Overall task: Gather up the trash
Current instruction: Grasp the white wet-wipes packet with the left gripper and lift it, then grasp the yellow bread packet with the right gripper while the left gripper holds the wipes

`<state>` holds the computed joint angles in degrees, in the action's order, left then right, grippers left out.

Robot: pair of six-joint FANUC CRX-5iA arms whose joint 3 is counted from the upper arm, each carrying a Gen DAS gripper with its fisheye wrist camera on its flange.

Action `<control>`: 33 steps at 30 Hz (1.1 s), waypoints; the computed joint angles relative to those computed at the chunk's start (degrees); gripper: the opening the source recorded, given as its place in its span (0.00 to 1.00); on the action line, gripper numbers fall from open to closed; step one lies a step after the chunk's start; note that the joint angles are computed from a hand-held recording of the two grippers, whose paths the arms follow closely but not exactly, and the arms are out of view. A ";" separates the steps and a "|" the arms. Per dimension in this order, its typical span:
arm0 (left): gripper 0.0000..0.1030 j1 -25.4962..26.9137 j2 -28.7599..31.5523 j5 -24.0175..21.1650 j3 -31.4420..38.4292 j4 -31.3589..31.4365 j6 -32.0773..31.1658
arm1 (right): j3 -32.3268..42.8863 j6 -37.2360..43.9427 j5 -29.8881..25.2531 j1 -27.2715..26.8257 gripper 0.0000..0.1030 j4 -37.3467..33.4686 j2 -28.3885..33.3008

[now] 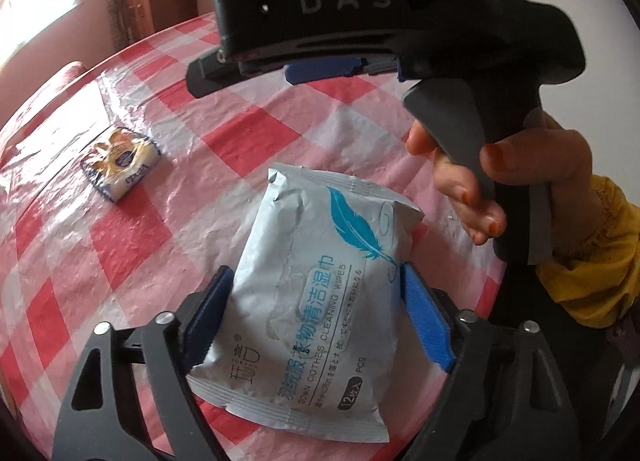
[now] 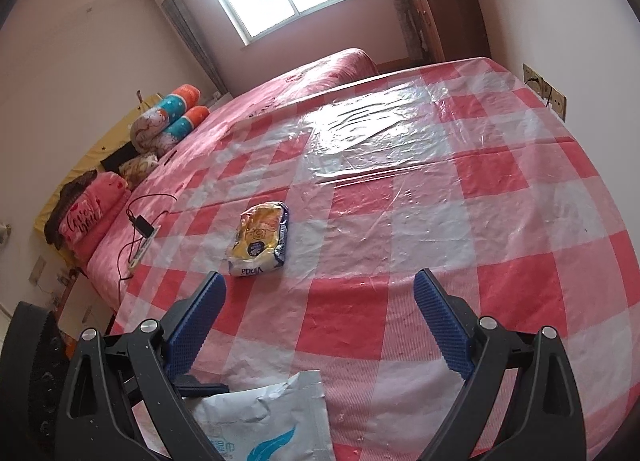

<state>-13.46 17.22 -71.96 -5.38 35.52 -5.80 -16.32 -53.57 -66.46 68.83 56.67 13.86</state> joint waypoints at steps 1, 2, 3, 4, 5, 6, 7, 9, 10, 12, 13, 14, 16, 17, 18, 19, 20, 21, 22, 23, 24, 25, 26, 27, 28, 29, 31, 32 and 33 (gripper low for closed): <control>0.78 0.49 -0.52 0.85 -0.81 0.65 0.34 | 0.18 0.55 0.50 -0.29 0.91 -0.24 0.03; 0.77 0.93 -1.00 1.40 -1.44 1.03 0.85 | 0.33 1.21 0.92 -0.57 0.91 -0.41 0.10; 0.76 1.22 -0.94 1.81 -1.44 1.37 1.90 | 0.71 2.22 1.36 -0.88 0.91 -0.85 0.30; 0.76 1.60 -0.82 2.16 -1.26 1.54 3.52 | 0.93 2.96 2.00 -1.20 0.91 -1.17 0.40; 0.75 1.90 -0.46 2.05 -0.68 1.37 5.02 | 0.99 3.19 2.77 -1.46 0.91 -1.18 0.50; 0.75 2.29 -0.38 2.01 -0.36 1.24 6.21 | 0.90 3.30 3.78 -1.86 0.91 -1.09 0.45; 0.75 2.64 -0.36 2.65 -0.14 1.13 7.61 | 1.04 3.66 4.73 -2.32 0.91 -1.14 0.54; 0.75 3.28 -0.28 3.84 0.22 1.08 9.78 | 1.98 5.61 5.89 -3.14 0.91 -1.44 1.04; 0.75 3.80 0.03 4.22 0.64 1.27 10.95 | 2.82 7.24 6.33 -3.61 0.91 -1.73 1.53; 0.75 4.74 0.42 5.08 1.38 1.43 14.11 | 4.05 9.62 7.46 -4.50 0.91 -2.12 2.29; 0.75 5.13 0.62 5.53 1.65 1.47 15.39 | 4.51 10.49 8.02 -4.86 0.91 -2.32 2.59; 0.75 5.49 1.17 6.00 2.31 1.62 16.98 | 5.05 11.58 8.74 -5.35 0.91 -2.50 2.95; 0.75 6.45 1.94 7.11 3.25 2.24 19.62 | 6.44 14.26 9.76 -6.30 0.91 -3.26 3.84; 0.75 6.70 2.15 7.85 3.46 2.49 20.56 | 7.53 16.01 9.62 -6.70 0.91 -3.95 4.52; 0.75 6.98 2.44 8.42 3.82 2.73 21.46 | 8.57 17.65 9.22 -7.03 0.91 -4.54 5.15; 0.75 7.46 2.64 9.07 4.05 3.05 22.45 | 9.53 19.26 8.91 -7.40 0.91 -4.83 5.80; 0.75 7.62 2.72 9.73 4.12 3.19 23.34 | 10.36 20.75 8.76 -7.82 0.91 -5.18 6.36; 0.75 7.90 2.89 10.65 4.32 3.27 24.44 | 11.09 21.97 8.61 -8.18 0.91 -5.73 6.83; 0.75 8.02 2.32 11.30 3.68 3.38 24.96 | 11.89 23.28 8.57 -8.64 0.91 -6.44 7.35; 0.75 8.44 2.24 11.49 3.74 3.47 25.42 | 12.20 23.90 8.72 -8.95 0.91 -6.78 7.61; 0.75 8.70 2.28 11.75 3.90 3.56 25.99 | 12.96 24.92 8.40 -9.28 0.91 -7.49 8.14; 0.75 9.09 2.04 12.24 3.64 3.76 26.37 | 13.73 25.82 8.09 -9.54 0.90 -8.13 8.68; 0.75 9.10 2.47 12.48 4.31 3.73 27.00 | 13.89 26.42 8.23 -9.75 0.84 -8.50 8.79; 0.75 9.46 2.45 12.70 4.30 3.75 27.26 | 14.42 27.31 8.28 -10.01 0.82 -9.07 9.13; 0.75 9.08 2.91 13.29 4.75 3.61 27.89 | 15.22 28.38 7.86 -10.18 0.80 -9.73 9.66; 0.75 9.18 2.88 13.71 4.75 3.38 28.22 | 16.47 29.62 7.08 -10.33 0.80 -10.42 10.53; 0.75 8.81 3.18 14.44 4.93 3.08 29.02 | 18.36 31.98 5.34 -10.41 0.76 -11.22 11.82; 0.75 8.63 3.49 14.61 5.25 3.13 29.37 | 19.44 33.32 4.47 -10.41 0.74 -11.72 12.48; 0.75 8.23 3.72 15.13 5.32 3.26 29.72 | 19.99 34.04 4.09 -10.49 0.73 -12.02 12.81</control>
